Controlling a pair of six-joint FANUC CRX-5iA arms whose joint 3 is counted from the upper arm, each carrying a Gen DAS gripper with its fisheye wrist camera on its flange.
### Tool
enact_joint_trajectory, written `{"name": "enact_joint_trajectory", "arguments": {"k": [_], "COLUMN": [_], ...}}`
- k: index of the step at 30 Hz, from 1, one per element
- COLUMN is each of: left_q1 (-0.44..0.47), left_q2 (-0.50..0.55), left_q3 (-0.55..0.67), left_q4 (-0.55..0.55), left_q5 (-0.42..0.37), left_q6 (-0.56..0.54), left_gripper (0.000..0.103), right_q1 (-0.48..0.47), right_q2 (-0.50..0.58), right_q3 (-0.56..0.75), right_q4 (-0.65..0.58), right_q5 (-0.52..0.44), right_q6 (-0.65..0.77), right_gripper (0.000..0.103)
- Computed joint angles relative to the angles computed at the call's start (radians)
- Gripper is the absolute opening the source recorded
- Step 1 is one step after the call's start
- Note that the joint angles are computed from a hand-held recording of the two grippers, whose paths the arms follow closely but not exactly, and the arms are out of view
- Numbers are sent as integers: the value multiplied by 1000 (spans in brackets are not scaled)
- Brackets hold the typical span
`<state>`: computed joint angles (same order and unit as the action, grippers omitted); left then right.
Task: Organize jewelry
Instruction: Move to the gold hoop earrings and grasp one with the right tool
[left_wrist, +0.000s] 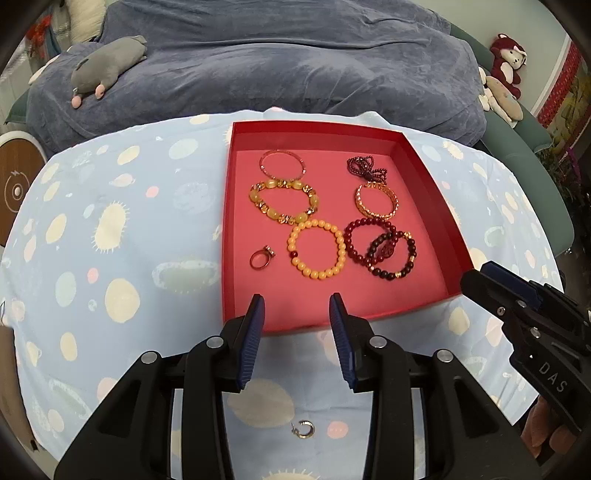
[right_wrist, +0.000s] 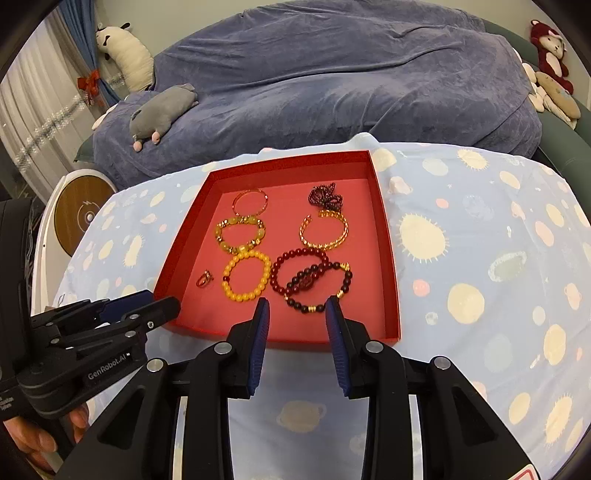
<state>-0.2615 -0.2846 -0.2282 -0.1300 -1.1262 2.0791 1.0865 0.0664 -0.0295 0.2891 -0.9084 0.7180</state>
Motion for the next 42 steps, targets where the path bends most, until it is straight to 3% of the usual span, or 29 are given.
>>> {"name": "enact_joint_trajectory", "arguments": {"k": [6,18,35,38,42], "left_q1": [-58,-205,-264,-262,-264], "left_q2": [-73,-151,-192,-195,-194], "left_q3": [-51,-134,-180,-183,-182], "left_q4": [-43,-95,-114,-111,-111], "left_q5": [-55,-130,-169,-167,-166], "left_q6": [87,271,351,352,350], "left_gripper": [40,41,41,41,41], "right_q1": [78,240,271,276,289], "right_q2": [-87,-183,-142,-137,-136], "right_q3": [-113,-264,-276,-277,-288], "right_q4": [15,-13,-5,12,44], "right_q5": [-31,-79,-82,-85,-95], "right_q6": [-51,-134,-168,-171,-170], "right_gripper": [32,32,31,29,16]}}
